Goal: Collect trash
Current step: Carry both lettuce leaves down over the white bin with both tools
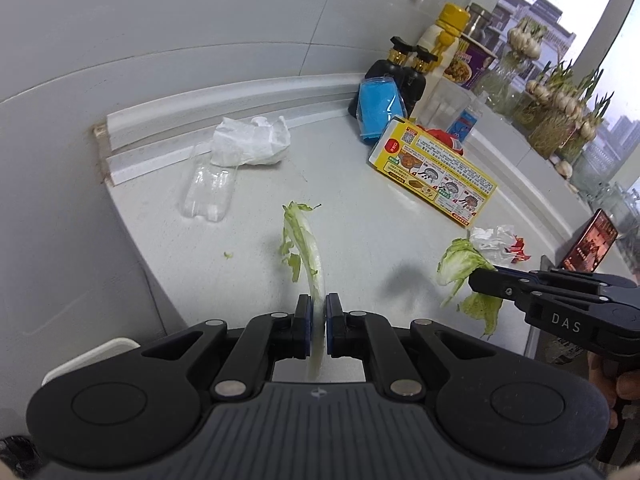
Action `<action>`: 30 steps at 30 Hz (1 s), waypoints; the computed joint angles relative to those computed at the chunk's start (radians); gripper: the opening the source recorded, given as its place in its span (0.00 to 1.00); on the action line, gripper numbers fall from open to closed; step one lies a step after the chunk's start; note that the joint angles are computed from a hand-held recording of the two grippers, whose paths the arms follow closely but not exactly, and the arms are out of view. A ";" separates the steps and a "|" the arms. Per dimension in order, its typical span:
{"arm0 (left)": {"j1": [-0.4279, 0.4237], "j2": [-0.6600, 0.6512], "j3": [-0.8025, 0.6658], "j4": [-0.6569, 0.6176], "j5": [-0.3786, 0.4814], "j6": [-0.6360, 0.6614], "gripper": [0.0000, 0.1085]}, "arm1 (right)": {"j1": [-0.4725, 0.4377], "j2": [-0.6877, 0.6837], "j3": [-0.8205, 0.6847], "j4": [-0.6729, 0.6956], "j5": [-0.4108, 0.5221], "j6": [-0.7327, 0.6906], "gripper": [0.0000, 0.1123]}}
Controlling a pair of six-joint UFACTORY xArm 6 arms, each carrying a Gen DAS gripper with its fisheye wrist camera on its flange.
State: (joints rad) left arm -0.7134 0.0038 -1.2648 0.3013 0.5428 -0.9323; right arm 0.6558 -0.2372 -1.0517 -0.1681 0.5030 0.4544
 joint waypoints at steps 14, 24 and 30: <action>-0.005 -0.193 0.210 0.092 -0.013 -0.255 0.05 | 0.088 0.029 -0.068 0.016 0.054 -0.019 0.03; -0.003 -0.336 0.350 0.159 0.025 -0.446 0.05 | 0.173 0.114 -0.160 0.065 0.068 -0.105 0.03; 0.004 -0.408 0.423 0.187 0.053 -0.543 0.05 | 0.227 0.184 -0.226 0.143 0.070 -0.196 0.03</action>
